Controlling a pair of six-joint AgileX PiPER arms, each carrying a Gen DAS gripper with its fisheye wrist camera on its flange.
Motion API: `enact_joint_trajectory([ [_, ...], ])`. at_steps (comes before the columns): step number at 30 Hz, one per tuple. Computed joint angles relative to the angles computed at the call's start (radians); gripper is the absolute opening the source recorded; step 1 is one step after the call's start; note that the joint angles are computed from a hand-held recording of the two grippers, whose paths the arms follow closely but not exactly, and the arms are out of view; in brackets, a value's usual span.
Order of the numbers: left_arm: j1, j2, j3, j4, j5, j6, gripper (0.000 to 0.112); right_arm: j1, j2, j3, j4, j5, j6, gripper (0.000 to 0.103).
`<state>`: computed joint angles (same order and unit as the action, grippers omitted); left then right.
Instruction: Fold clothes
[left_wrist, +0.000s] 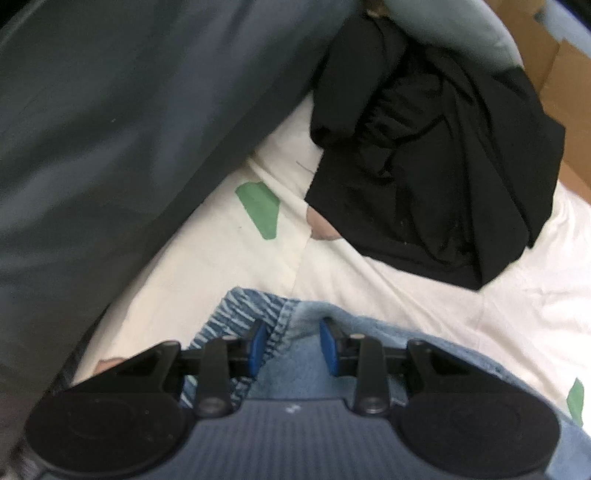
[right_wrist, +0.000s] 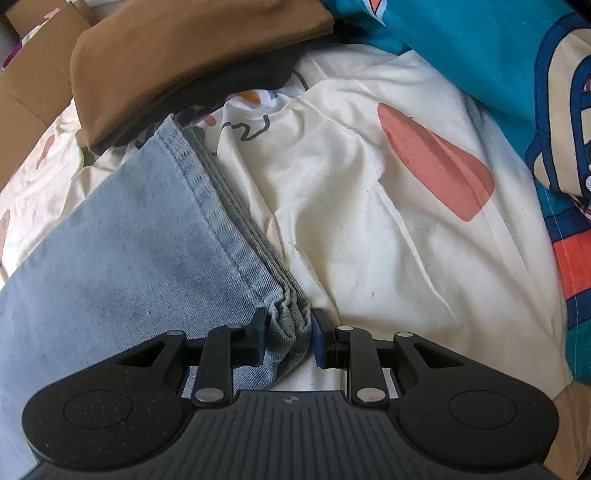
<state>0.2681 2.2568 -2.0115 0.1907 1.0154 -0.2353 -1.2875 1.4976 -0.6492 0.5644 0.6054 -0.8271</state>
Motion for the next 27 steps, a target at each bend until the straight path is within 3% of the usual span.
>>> enact_joint_trajectory([
  [2,0.0,0.01,-0.057,-0.016,0.053,0.034,0.034,-0.001,-0.001,-0.001,0.0,0.002,0.004,0.028],
  [6,0.019,-0.059,-0.023,-0.108,0.04,0.117,0.033,-0.008,-0.01,0.009,0.017,-0.003,-0.003,0.027],
  [8,0.025,-0.092,0.003,-0.16,0.039,0.165,0.025,-0.013,-0.018,0.019,0.031,-0.007,-0.017,0.027],
  [14,0.003,-0.131,0.057,-0.245,0.058,0.256,0.025,-0.021,-0.02,0.019,0.038,-0.002,-0.013,0.028],
  [22,-0.049,-0.007,-0.004,-0.177,0.02,0.161,0.025,-0.028,0.002,-0.013,0.011,0.035,0.006,0.03],
  [27,-0.089,0.061,-0.095,-0.099,0.067,0.138,0.025,-0.014,0.0,-0.011,-0.007,0.026,0.027,0.031],
])
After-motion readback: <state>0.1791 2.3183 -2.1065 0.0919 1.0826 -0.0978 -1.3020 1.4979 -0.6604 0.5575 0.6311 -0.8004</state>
